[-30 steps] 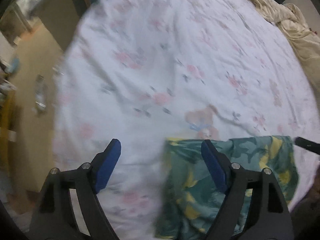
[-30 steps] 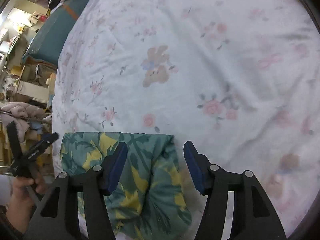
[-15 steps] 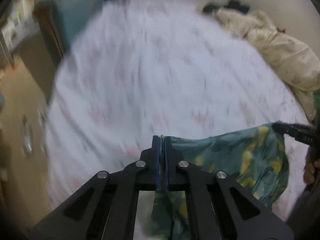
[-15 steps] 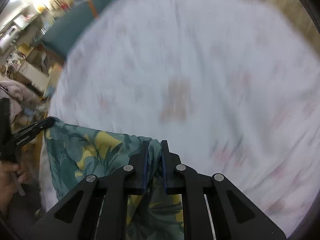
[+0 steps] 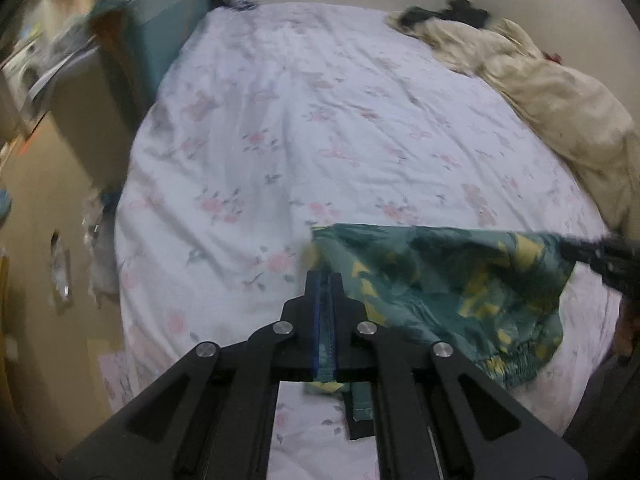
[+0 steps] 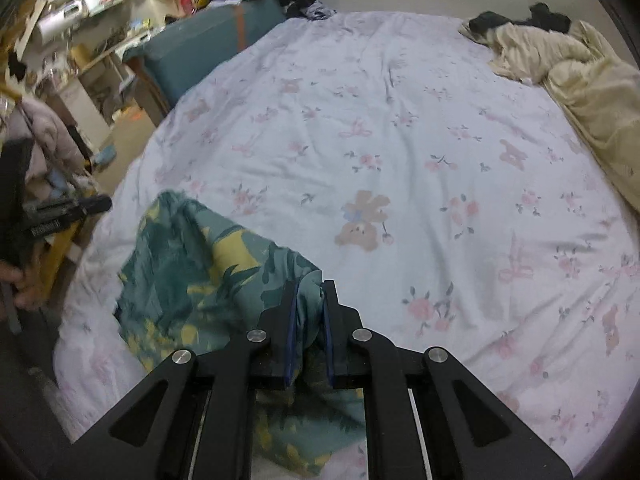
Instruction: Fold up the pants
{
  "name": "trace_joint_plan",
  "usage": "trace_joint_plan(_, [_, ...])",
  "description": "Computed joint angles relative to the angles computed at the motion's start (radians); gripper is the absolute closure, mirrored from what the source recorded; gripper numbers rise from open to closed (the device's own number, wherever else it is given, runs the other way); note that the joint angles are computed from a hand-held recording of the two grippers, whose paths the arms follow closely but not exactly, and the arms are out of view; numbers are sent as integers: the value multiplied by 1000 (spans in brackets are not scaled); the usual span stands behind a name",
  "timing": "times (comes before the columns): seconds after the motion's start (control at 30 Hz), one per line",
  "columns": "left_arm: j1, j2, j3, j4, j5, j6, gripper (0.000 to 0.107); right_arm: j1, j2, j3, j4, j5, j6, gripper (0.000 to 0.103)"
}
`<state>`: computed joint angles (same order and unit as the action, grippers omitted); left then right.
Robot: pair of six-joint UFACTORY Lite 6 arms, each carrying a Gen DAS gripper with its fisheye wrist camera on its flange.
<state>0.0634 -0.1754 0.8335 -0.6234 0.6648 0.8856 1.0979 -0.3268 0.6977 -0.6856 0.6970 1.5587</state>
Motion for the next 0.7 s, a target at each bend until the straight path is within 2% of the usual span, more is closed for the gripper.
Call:
trace_joint_plan(0.07, [15, 55, 32, -14, 11, -32, 102, -13, 23, 10, 0, -15, -1, 93])
trace_joint_plan(0.13, [-6, 126, 77, 0, 12, -84, 83, -21, 31, 14, -8, -17, 10, 93])
trace_joint_plan(0.17, [-20, 152, 93, -5, 9, -93, 61, -28, 27, 6, -9, -28, 17, 92])
trace_joint_plan(0.2, [-38, 176, 103, -31, -4, -80, 46, -41, 17, -6, -4, -43, 16, 92])
trace_joint_plan(0.27, [-83, 227, 126, -40, -44, -94, 39, -56, 7, -16, 0, -56, 3, 93])
trace_joint_plan(0.37, [-173, 400, 246, 39, -80, -189, 39, -91, -11, -40, 14, -89, -23, 93])
trace_joint_plan(0.43, [-214, 509, 331, 106, -97, -242, 40, -116, -23, -61, 22, -113, -34, 92])
trace_joint_plan(0.47, [-220, 547, 362, 114, -97, -239, 45, -133, -24, -71, 30, -125, -47, 93])
trace_joint_plan(0.5, [-219, 571, 379, 92, -92, -206, 72, -148, -24, -80, 38, -137, -58, 93])
trace_joint_plan(0.53, [-214, 599, 407, 57, -54, -141, 94, -172, -25, -91, 51, -158, -78, 93])
trace_joint_plan(0.57, [-226, 605, 413, 65, -39, -95, 105, -191, -21, -96, 60, -175, -96, 93])
trace_joint_plan(0.63, [-240, 542, 361, 55, -74, -1, 106, -230, 8, -92, 76, -203, -146, 93])
trace_joint_plan(0.7, [-226, 497, 341, 33, -63, 42, 106, -274, 46, -81, 88, -224, -196, 93])
